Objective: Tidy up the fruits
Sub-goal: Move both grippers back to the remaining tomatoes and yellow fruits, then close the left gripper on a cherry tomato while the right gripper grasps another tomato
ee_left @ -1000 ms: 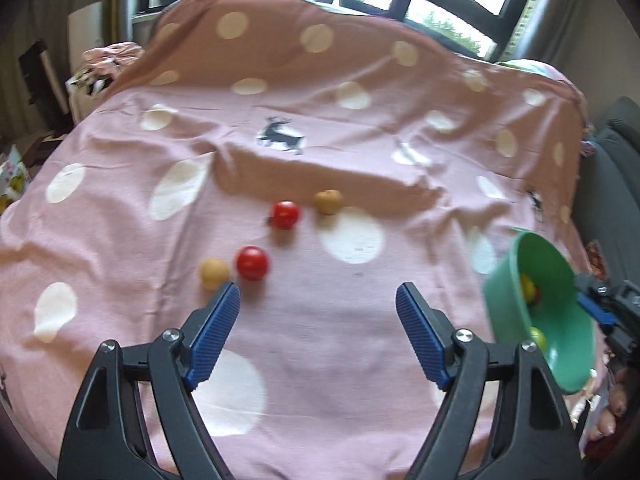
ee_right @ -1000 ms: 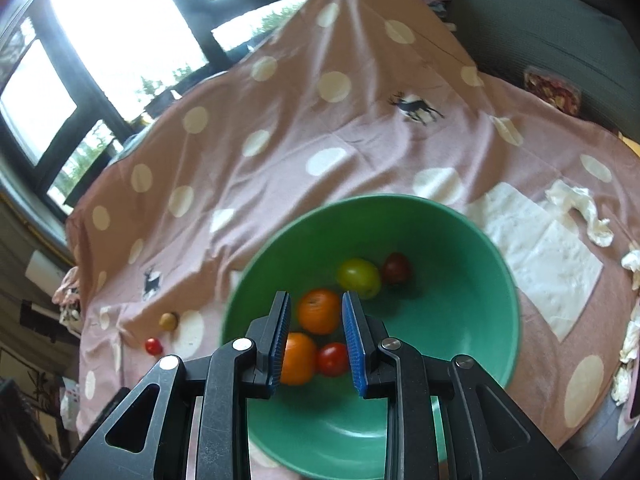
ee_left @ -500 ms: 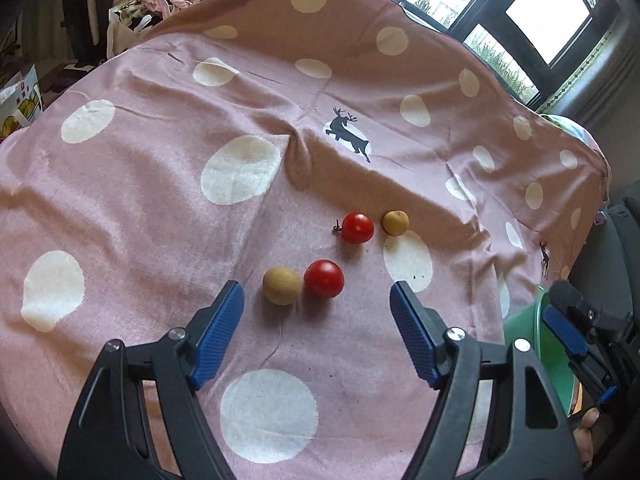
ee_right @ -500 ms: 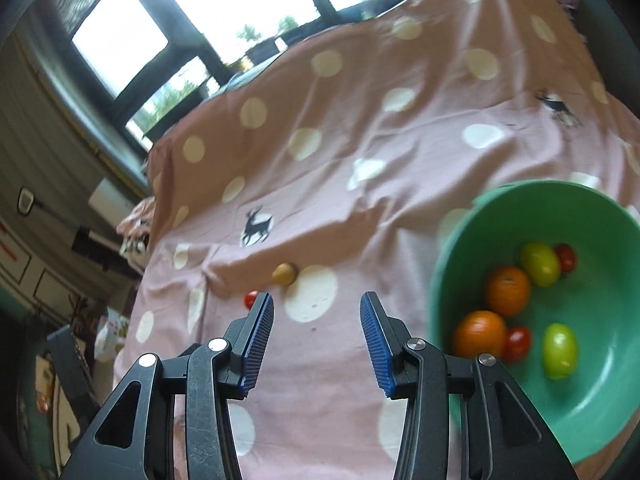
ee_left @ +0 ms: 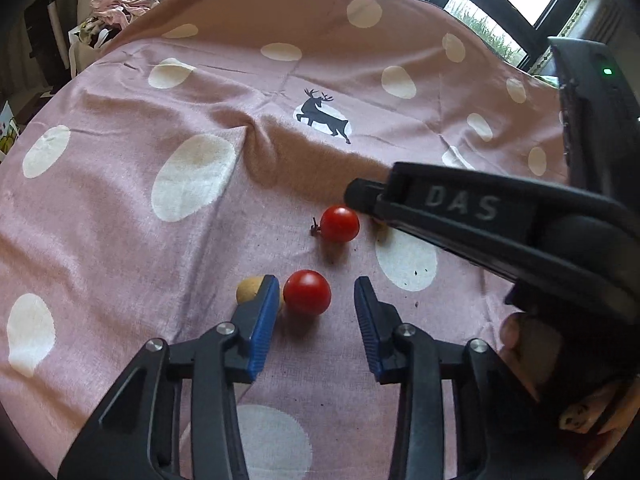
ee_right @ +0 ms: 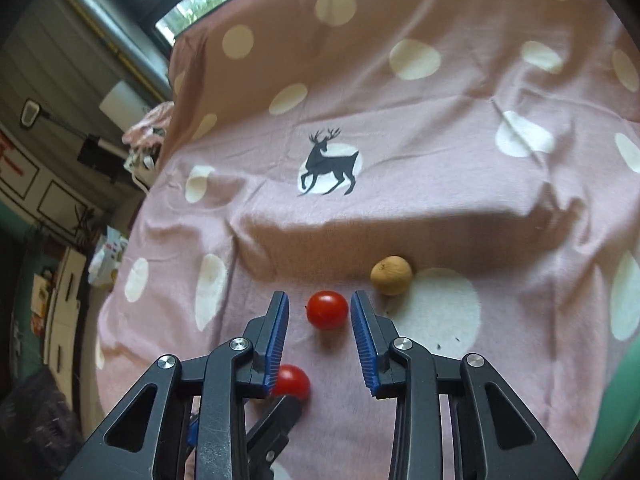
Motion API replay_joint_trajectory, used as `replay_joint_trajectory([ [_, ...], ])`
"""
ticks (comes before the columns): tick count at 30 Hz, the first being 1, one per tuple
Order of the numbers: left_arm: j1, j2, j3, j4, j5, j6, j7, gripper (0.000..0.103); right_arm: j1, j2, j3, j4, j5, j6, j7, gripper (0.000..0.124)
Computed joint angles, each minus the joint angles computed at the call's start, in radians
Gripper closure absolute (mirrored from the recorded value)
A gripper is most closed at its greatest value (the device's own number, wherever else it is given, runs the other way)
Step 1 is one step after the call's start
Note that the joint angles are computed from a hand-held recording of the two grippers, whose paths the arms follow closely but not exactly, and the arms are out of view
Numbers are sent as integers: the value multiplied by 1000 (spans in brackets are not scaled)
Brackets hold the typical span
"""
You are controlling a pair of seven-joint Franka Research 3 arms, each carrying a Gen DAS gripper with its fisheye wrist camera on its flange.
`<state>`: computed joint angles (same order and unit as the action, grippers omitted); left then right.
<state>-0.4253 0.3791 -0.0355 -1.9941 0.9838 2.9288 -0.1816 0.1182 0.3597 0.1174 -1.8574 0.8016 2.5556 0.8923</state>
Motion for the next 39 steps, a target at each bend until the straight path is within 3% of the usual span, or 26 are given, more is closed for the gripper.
replay_joint_trajectory([
  [12,6,-14,19,-33,20,69,-40,67,13,74,1,58,-83,-26,52,93],
  [17,18,-28,11,-57,-25,88,-13,67,22,55,-8,34,-109,6,84,95],
  [21,-5,-24,32,-34,13,93,-26,67,-19,-11,10,-21,-30,21,28,95],
  [27,42,-2,-48,-3,-138,-3,174,67,-67,-133,-19,-138,155,-21,-55,95],
  [31,27,11,-41,9,-167,-33,218,67,-49,-208,-48,-224,203,50,-110,95],
  [34,19,19,-37,18,-175,-41,242,67,-49,-244,-66,-265,275,46,-168,95],
  [39,40,50,-79,48,-289,-107,351,67,-44,-273,-96,-307,318,51,-196,95],
])
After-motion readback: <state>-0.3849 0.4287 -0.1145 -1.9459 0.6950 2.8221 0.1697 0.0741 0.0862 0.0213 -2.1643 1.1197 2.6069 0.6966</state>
